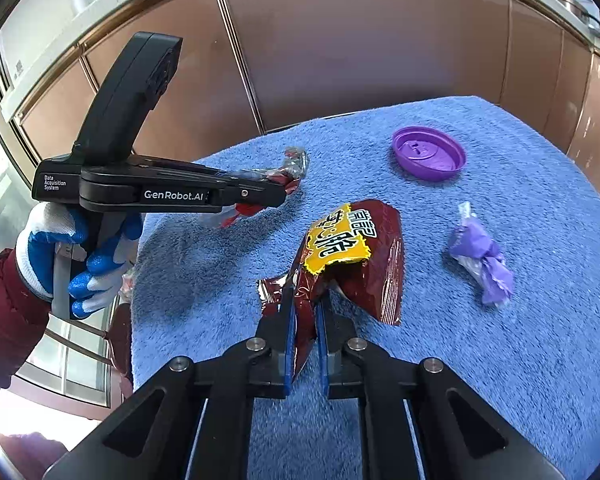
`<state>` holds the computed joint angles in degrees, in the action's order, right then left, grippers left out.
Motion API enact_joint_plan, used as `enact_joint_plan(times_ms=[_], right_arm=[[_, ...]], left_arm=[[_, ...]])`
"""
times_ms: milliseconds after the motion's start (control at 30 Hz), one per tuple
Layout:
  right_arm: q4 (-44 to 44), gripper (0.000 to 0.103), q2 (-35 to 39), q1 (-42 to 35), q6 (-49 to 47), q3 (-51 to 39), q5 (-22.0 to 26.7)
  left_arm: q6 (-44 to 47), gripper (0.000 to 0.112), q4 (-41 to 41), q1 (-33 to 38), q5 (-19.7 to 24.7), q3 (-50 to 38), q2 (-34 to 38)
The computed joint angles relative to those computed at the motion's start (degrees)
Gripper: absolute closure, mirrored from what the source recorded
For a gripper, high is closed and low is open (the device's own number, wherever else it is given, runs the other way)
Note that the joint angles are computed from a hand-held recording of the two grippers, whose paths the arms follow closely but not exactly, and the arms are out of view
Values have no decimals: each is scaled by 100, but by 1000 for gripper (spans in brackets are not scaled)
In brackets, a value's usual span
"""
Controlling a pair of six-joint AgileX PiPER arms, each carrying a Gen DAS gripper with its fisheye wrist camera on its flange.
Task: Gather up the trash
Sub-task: 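Grasp the clear red-striped wrapper with the left tool while the right tool grasps the brown snack bag, then carry the wrapper and snack bag to the white bin and open both tools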
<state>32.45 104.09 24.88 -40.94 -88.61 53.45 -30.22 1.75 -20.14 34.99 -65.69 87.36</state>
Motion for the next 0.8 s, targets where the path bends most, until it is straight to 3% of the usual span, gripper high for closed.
enact_joint_plan(times_ms=[467,800], right_arm=[[624,94,-1185,-807,-610,894,22],[1265,94,-2032,-1966,-1138,1311,263]], left_arm=[[-1360,100,1365,-1234,875,-805,-170],[-1524,100,1994,-2278,1825,-2429,439]])
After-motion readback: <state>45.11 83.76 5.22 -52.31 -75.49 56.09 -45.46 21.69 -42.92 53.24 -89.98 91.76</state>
